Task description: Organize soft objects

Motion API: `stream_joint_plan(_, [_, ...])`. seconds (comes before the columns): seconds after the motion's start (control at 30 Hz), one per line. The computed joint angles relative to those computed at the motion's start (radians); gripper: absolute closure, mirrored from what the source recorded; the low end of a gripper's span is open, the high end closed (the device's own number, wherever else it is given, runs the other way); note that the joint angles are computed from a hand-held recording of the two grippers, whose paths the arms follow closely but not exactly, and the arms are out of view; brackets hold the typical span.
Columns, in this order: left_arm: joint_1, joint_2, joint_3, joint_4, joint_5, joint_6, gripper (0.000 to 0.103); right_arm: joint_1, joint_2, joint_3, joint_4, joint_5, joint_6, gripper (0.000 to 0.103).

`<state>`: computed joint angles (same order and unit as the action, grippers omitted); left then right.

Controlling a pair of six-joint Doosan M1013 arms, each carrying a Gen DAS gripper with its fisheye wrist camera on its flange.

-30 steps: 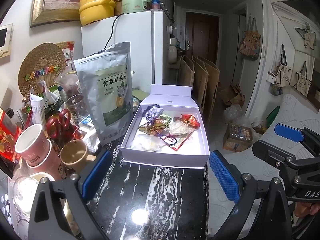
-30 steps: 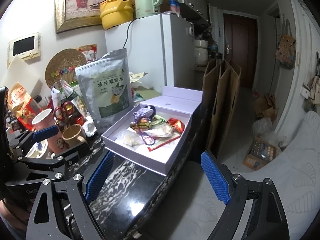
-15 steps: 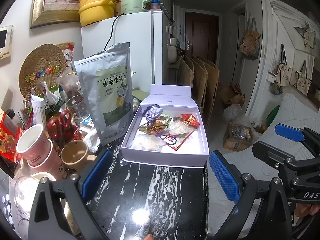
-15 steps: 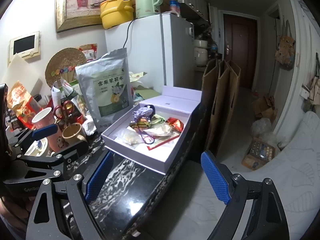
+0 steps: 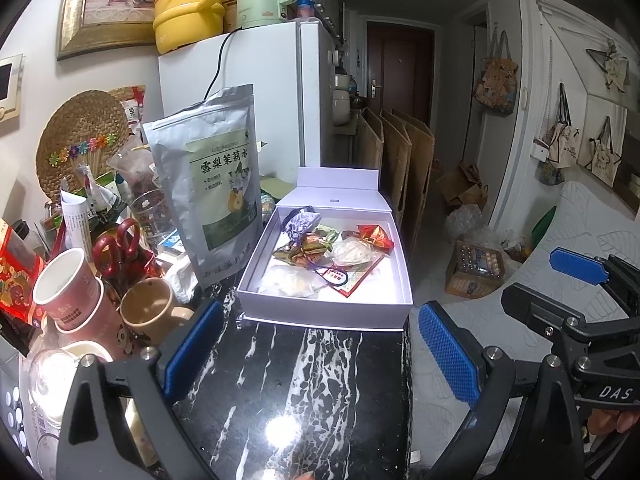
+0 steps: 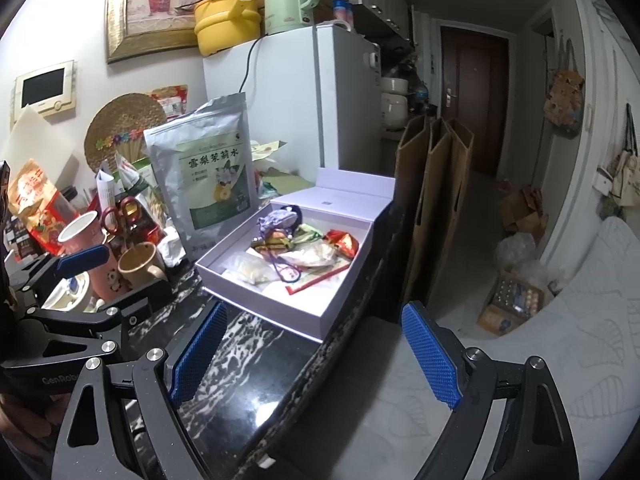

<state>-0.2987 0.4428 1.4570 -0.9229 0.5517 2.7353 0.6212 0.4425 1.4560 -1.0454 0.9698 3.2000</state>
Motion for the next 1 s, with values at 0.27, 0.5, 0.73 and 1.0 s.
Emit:
stream_joint_plan(0.27, [0.001,-0.011,0.013,-0.019,-0.005,0.021,0.003,0.01,0.0,-0.002,-0.004,0.031,0.0,0.013])
stream_joint_plan(0.5, [0.004,-0.017,0.016,-0.029,-0.003,0.031,0.003,0.015,-0.002,0.0,-0.01,0.041,0.009,0.013])
stream_joint_plan(0.73, [0.003,-0.019,0.018,-0.024,-0.003,0.03,0.003,0.016,-0.002,-0.001,-0.007,0.044,0.007,0.013])
stream_joint_plan(1.0, [-0.001,-0.018,0.017,0.003,0.004,0.013,0.003,0.018,-0.007,0.006,-0.001,0.054,0.014,0.013])
